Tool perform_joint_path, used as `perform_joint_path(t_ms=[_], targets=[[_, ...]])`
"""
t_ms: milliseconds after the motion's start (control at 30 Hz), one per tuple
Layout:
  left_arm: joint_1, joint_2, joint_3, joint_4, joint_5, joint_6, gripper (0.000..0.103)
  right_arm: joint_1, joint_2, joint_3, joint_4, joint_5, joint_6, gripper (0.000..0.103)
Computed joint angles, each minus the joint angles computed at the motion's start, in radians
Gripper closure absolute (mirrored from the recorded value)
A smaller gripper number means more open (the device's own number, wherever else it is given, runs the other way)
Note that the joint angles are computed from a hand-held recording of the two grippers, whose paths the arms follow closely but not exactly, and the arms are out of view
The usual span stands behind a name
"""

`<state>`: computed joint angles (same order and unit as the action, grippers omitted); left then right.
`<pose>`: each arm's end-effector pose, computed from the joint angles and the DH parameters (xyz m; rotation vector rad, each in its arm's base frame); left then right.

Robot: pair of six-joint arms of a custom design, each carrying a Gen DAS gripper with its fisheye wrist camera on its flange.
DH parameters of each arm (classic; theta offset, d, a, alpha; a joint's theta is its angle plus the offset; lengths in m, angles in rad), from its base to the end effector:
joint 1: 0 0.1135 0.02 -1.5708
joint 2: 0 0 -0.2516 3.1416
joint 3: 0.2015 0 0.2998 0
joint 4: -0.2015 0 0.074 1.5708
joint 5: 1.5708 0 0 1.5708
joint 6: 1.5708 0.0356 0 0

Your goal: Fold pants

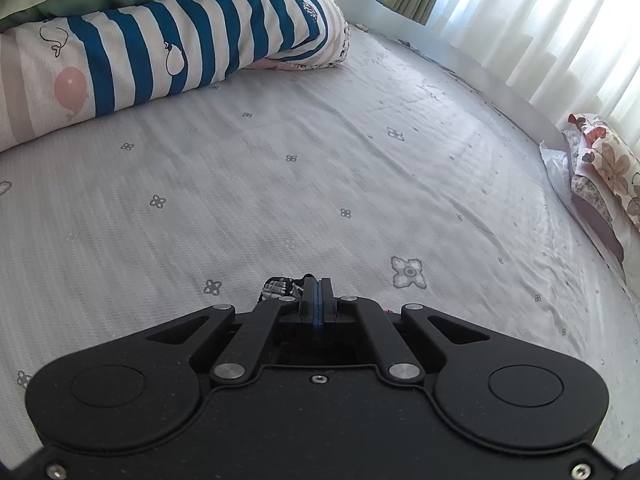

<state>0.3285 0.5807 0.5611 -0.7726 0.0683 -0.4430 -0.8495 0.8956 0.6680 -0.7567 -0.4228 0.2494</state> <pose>0.1725 0.0562 0.2278 -0.8590 2.2033 -0.1362 0.1571 -0.1566 0.2134 1.1435 2.1713 0.2835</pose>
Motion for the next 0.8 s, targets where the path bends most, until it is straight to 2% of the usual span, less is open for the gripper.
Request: perform_joint_path(t_ms=[33, 100, 200, 300, 400, 433, 533, 600, 700, 800], targets=[[0.007, -0.002, -0.001, 0.000, 0.002, 0.002, 0.102, -0.012, -0.013, -0.013, 0.009, 0.005, 0.016, 0.090], [0.018, -0.006, -0.001, -0.004, -0.010, 0.006, 0.102, -0.075, -0.018, -0.039, 0.031, -0.030, 0.037, 0.099], [0.062, -0.015, 0.000, -0.016, 0.027, 0.026, 0.102, -0.159, -0.022, -0.067, 0.053, -0.110, 0.046, 0.100], [0.081, -0.034, 0.000, -0.031, 0.067, 0.045, 0.102, -0.227, -0.052, -0.074, 0.019, -0.177, -0.020, 0.100], [0.115, -0.032, 0.009, -0.049, 0.178, 0.067, 0.100, -0.299, -0.102, -0.064, -0.052, -0.234, -0.124, 0.100], [0.120, -0.027, 0.011, -0.051, 0.216, 0.068, 0.097, -0.330, -0.114, -0.057, -0.077, -0.257, -0.163, 0.100], [0.100, -0.026, 0.011, -0.048, 0.261, 0.056, 0.077, -0.422, -0.138, -0.028, -0.154, -0.321, -0.291, 0.101], [0.068, -0.018, 0.012, -0.041, 0.263, 0.038, 0.048, -0.484, -0.146, -0.006, -0.208, -0.358, -0.383, 0.101], [0.014, 0.005, 0.009, -0.025, 0.256, 0.002, 0.034, -0.603, -0.110, 0.044, -0.311, -0.432, -0.552, 0.101], [-0.059, 0.047, 0.007, -0.008, 0.199, -0.049, 0.032, -0.689, -0.056, 0.090, -0.394, -0.472, -0.691, 0.100]])
